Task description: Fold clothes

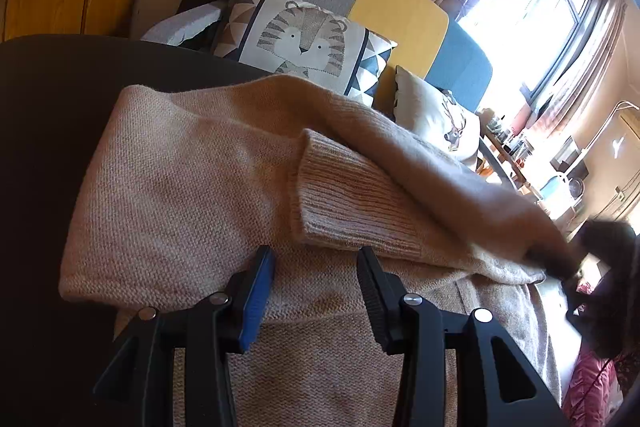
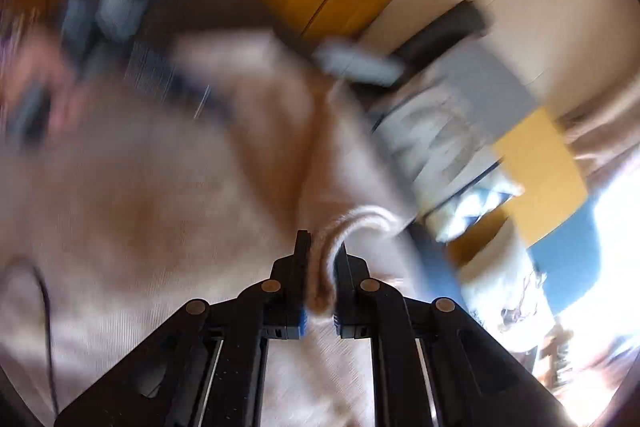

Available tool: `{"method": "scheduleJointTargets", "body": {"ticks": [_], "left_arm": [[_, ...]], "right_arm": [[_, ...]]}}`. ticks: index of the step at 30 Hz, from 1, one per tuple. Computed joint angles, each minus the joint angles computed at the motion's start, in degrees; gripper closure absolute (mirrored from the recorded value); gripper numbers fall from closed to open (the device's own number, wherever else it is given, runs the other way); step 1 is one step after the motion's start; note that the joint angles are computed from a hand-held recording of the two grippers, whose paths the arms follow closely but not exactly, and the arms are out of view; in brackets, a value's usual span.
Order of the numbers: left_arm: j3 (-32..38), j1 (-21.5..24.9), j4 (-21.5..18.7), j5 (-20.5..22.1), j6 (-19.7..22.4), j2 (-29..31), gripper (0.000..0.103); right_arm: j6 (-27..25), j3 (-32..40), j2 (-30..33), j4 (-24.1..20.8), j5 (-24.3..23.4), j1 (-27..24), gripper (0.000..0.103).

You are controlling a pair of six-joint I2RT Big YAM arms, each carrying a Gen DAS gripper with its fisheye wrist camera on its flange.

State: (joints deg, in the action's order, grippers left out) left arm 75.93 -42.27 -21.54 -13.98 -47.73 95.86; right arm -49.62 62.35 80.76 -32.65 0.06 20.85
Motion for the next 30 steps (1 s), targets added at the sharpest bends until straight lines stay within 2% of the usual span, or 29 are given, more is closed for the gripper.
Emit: {"method": "scheduleJointTargets", "body": {"ticks": [2, 3, 4, 5, 6, 7, 8, 10, 12, 16, 17, 18, 19, 20, 22, 26, 27, 30], "left_arm": [[-1.0, 0.3, 1.5, 0.7, -0.4, -0.4, 0.059], [-1.7, 0.4, 2.7, 1.3, -0.7, -0.8, 0.060], [-2.5, 0.7, 3.9, 1.9, -1.1, -1.1, 0.060], [-3.1, 0.8, 5.0, 2.3, -1.5, -1.3, 0.060], [-3.6, 1.0, 5.9, 2.8, -1.8, -1.4, 0.060], [-3.6, 1.0, 6.0, 2.7, -1.7, -1.4, 0.060], [-3.5, 0.9, 5.8, 2.5, -1.5, -1.3, 0.060], [-2.8, 0.7, 4.8, 1.9, -1.0, -1.2, 0.059], [-3.0, 0.8, 5.1, 1.9, -0.9, -1.3, 0.059], [-2.7, 0.7, 4.8, 1.4, -0.4, -1.1, 0.060], [-2.1, 0.5, 3.9, 0.6, 0.1, -0.8, 0.060], [-1.5, 0.2, 3.0, -0.3, 0.7, -0.5, 0.059], [-0.9, 0.0, 2.0, -1.1, 1.2, -0.2, 0.059], [-0.3, -0.2, 1.0, -1.9, 1.7, 0.1, 0.059], [0.4, -0.5, -0.3, -2.9, 2.2, 0.4, 0.059], [0.9, -0.6, -1.6, -3.5, 2.2, 0.5, 0.060], [1.5, -0.7, -2.9, -4.0, 2.1, 0.5, 0.059], [3.5, -1.6, -9.3, -9.5, -0.1, 0.4, 0.059]], "right_arm": [[7.0, 3.2, 3.7, -6.9, -0.2, -1.5, 0.092], [12.7, 4.9, 4.5, -9.2, -4.8, -3.2, 0.091], [19.1, 6.5, 4.8, -10.4, -11.3, -5.4, 0.090], [24.9, 7.5, 4.6, -10.1, -17.5, -7.5, 0.084], [31.3, 8.4, 4.6, -8.6, -22.8, -9.4, 0.068], [37.5, 9.1, 4.7, -6.0, -25.3, -10.6, 0.057], [41.4, 10.5, 5.5, -4.6, -25.6, -11.4, 0.041], [45.7, 15.3, 9.3, -5.2, -25.9, -12.4, 0.040], [49.0, 20.6, 13.8, -8.0, -26.6, -13.3, 0.040], [51.2, 29.5, 22.5, -14.8, -25.2, -13.2, 0.042], [51.2, 31.1, 24.1, -16.0, -24.2, -12.9, 0.051], [51.0, 32.1, 25.1, -16.8, -23.5, -12.4, 0.068], [50.7, 32.8, 25.8, -17.1, -23.0, -11.9, 0.080], [50.2, 32.5, 25.5, -16.1, -23.0, -11.4, 0.089], [48.8, 29.1, 22.7, -11.8, -23.9, -10.7, 0.089], [42.1, 23.6, 15.7, -6.3, -24.9, -7.6, 0.089], [40.1, 22.4, 14.1, -5.7, -24.5, -6.6, 0.089], [34.5, 19.8, 10.3, -6.1, -23.6, -3.7, 0.089]]}}
